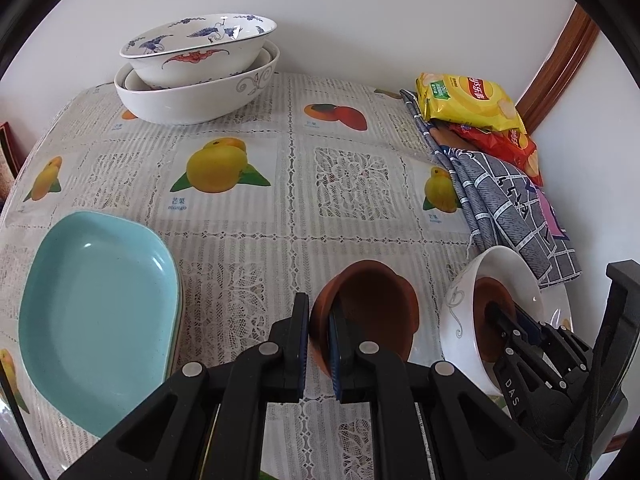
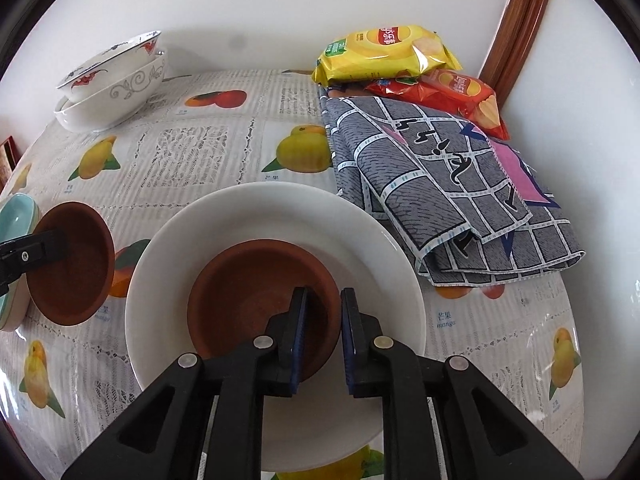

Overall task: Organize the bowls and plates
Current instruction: 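Lower the brown saucer into the white bowl and open the right gripper, then lower the left gripper's brown saucer into the white bowl onto the other saucer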

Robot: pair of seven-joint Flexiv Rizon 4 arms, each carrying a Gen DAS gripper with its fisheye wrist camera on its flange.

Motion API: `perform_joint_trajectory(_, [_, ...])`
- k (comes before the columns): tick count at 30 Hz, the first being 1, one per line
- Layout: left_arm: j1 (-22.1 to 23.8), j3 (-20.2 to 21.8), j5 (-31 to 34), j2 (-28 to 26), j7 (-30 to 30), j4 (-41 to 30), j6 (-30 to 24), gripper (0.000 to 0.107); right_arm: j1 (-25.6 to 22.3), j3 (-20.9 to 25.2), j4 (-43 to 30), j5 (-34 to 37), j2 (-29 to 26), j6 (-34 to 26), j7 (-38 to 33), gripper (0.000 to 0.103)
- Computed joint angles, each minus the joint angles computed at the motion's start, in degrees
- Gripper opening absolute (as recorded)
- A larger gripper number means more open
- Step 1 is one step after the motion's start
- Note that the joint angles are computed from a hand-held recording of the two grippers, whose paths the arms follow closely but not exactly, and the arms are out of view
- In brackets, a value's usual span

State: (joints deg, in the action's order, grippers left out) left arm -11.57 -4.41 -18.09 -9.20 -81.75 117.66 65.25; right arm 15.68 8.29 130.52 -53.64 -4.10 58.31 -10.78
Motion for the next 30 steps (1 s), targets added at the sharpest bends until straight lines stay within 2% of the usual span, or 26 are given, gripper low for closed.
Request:
perform_joint_trajectory(4, [0.3, 0.0, -0.8, 1.1, 0.9, 0.9, 0.4, 0.009, 0.3, 0.2, 0.0, -0.7, 0.4, -1.0, 0.7, 0.023])
perform_joint_trajectory(7, [0.2, 0.2, -1.0, 2.0, 1.1, 1.3, 0.5, 0.009, 0.5, 0.6, -0.1, -0.8, 0.9, -2.2, 1.0, 0.024])
perform_joint_trajectory(11, [0.0, 0.1, -2.4, 3.5, 2.2, 2.2, 0.9, 0.009, 0.0, 1.0, 1.2, -1.0, 3.0, -0.9, 2.1, 0.024])
perform_joint_trajectory(14, [-0.4, 0.1, -2.9, 4.7, 2.5, 2.8, 1.3, 0.009, -0.6, 1.8, 2.4, -2.2, 5.6, -1.0, 3.3, 0.025])
perform_joint_trajectory(19, [-1.4, 0.0, -4.1, 6.6, 3.4, 3.9, 1.6, 0.009, -2.4, 3.3, 5.3, -4.1, 11.0, -0.5, 6.8, 0.038])
perform_joint_trajectory(30, [-4.3, -0.3, -4.7, 10.4, 4.4, 5.9, 1.2, 0.009, -5.4, 6.7, 11.5, -0.5, 20.8, -1.9, 9.4, 0.047])
